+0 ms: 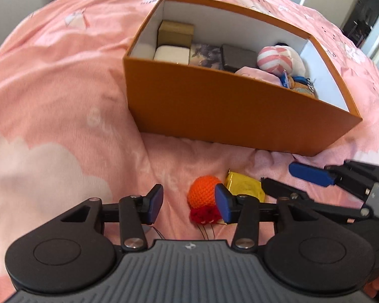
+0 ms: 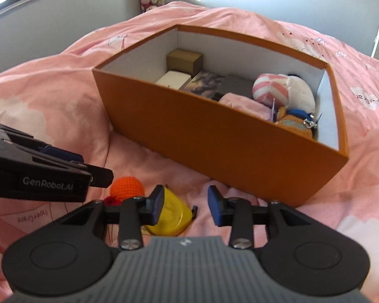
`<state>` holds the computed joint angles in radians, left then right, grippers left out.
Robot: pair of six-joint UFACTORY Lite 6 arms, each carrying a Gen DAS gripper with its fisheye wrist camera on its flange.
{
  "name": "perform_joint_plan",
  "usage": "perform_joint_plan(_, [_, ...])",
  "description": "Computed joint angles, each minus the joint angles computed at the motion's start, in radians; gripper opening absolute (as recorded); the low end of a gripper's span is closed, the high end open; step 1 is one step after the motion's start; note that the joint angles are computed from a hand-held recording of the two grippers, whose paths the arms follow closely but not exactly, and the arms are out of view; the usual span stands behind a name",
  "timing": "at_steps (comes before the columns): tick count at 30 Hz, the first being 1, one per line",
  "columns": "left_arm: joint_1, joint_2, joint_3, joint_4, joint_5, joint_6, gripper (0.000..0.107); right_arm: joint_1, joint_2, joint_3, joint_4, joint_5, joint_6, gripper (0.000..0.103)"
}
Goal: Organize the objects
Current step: 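Withdraw both tools from the shoebox toward the orange ball and yellow tape measure, then grasp the orange crocheted ball with the left tool while the right tool grasps the yellow tape measure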
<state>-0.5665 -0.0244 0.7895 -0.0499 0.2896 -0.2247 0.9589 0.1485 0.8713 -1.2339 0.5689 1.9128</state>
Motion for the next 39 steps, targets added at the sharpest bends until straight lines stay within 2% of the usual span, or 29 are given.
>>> perform_joint_plan(4, [0.048, 0.012, -0.007, -0.232, -0.001, 0.209, 0.056, -0.004, 0.010, 0.001, 0.018, -0.019, -0.013, 0.040])
perform_joint_plan(13, [0.062, 0.082, 0.032, -0.384, 0.033, 0.355, 0.057, -0.022, 0.024, 0.001, 0.022, -0.059, -0.027, 0.040])
perform_joint_plan(20, [0.038, 0.161, 0.099, -0.364, 0.033, 0.329, 0.057, -0.044, 0.042, 0.002, 0.027, -0.119, -0.059, 0.040])
perform_joint_plan(25, [0.067, 0.217, 0.132, -0.497, 0.065, 0.435, 0.057, -0.047, 0.057, 0.013, 0.046, -0.140, -0.105, 0.043])
perform_joint_plan(30, [0.087, 0.255, 0.156, -0.558, 0.105, 0.492, 0.050, -0.053, 0.076, 0.041, 0.098, -0.161, -0.233, 0.047])
perform_joint_plan(35, [0.102, 0.271, 0.163, -0.594, 0.121, 0.518, 0.048, -0.082, 0.112, 0.087, 0.200, -0.183, -0.420, 0.047])
perform_joint_plan(39, [0.082, 0.231, 0.158, -0.493, 0.122, 0.435, 0.045, -0.109, 0.139, 0.112, 0.258, -0.201, -0.528, 0.048])
